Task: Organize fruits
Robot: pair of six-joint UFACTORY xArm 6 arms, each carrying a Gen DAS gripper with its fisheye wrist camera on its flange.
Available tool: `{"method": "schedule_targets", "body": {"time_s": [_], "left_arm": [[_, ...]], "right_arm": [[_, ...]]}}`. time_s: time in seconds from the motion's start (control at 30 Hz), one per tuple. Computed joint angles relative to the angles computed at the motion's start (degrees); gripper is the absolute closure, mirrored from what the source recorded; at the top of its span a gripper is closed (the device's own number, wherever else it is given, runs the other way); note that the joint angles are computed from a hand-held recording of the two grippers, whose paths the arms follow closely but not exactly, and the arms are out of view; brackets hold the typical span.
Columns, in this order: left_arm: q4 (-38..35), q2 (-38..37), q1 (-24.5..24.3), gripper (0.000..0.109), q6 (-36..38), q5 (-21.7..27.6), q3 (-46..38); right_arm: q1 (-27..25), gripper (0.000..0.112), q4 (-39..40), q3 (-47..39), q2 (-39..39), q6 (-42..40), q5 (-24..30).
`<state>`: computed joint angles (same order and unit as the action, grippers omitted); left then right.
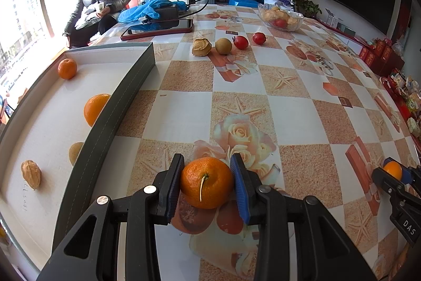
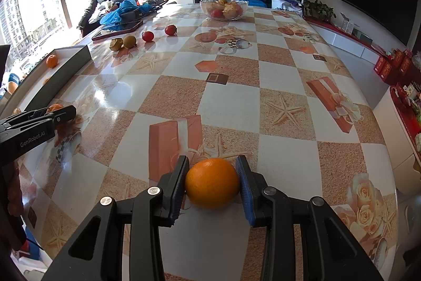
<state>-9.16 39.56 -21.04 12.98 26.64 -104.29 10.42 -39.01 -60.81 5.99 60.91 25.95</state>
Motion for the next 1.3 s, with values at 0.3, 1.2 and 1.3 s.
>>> {"method": "schedule_targets", "body": {"time_s": [0.3, 1.2, 1.3], "left_arm": [[-0.3, -0.1, 0.0, 0.069, 0.1, 0.0, 0.1], [-7.5, -1.8, 1.1, 0.069, 5.8, 4.8, 0.8], [-8.0, -2.1, 1.2, 0.069, 6.1, 4.8, 1.1]], "right_arm": [[0.0, 0.074, -0.1, 0.0, 0.0, 0.0, 0.0], [-0.3, 0.074, 13.5, 0.2, -0.4, -8.2, -2.0], [0.0, 0.074, 13.5, -0.2, -0.2, -8.2, -1.7]]}}
